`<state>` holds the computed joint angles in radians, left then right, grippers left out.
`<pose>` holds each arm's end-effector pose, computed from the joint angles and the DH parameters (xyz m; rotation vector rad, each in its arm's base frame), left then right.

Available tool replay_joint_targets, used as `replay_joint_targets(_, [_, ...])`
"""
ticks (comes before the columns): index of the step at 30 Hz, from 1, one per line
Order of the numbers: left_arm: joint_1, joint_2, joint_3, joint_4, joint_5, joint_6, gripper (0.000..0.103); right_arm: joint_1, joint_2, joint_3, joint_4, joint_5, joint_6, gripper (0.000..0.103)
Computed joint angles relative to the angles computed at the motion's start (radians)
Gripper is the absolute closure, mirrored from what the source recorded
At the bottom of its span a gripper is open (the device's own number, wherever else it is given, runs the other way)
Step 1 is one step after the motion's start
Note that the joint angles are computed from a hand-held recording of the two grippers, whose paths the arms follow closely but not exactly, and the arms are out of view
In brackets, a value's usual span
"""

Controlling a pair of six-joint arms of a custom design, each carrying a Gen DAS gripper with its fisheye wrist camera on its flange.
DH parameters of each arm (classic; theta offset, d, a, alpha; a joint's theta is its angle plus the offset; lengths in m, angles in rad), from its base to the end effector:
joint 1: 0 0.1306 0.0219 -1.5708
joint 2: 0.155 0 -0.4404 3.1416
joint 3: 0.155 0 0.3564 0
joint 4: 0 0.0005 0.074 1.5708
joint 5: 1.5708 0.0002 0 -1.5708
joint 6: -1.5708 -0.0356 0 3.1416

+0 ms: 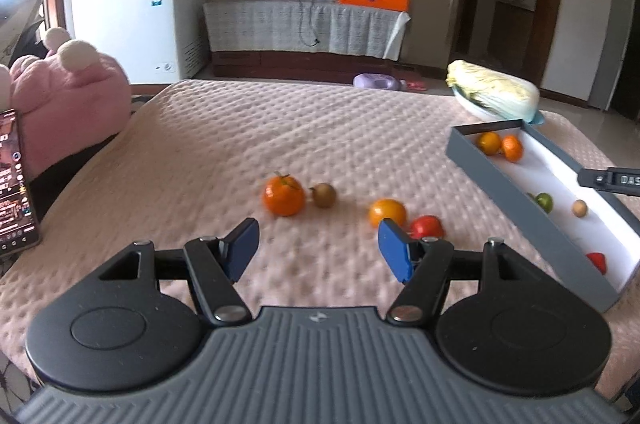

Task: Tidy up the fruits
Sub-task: 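Move the right gripper to the red fruit and grasp it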

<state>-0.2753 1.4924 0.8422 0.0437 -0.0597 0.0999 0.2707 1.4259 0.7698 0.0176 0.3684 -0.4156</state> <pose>0.4135 -0.1151 0.2914 0.1570 2.1742 -0.1488 0.3839 0.0927 0.2895 0.3568 2.1307 -0.0133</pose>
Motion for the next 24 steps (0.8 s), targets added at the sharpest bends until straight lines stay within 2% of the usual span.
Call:
replay_joint_targets(9, [0.000,-0.013,-0.008,0.027,0.027,0.000,0.032,0.042,-0.019,-0.020,0.066,0.015,0.019,0.062])
replay_joint_targets(15, [-0.013,0.004,0.010,0.032,0.011,-0.028,0.032,0.087,-0.005,-0.010,0.102,-0.025,0.057,0.062])
replay_joint_targets(21, [-0.011,0.022,0.023,0.039,0.019,-0.042,0.032,0.149,0.010,0.004,0.149,-0.061,0.151,0.062])
replay_joint_targets(24, [-0.010,0.040,0.039,0.032,0.011,-0.043,0.032,0.167,0.025,0.018,0.141,-0.085,0.156,0.062])
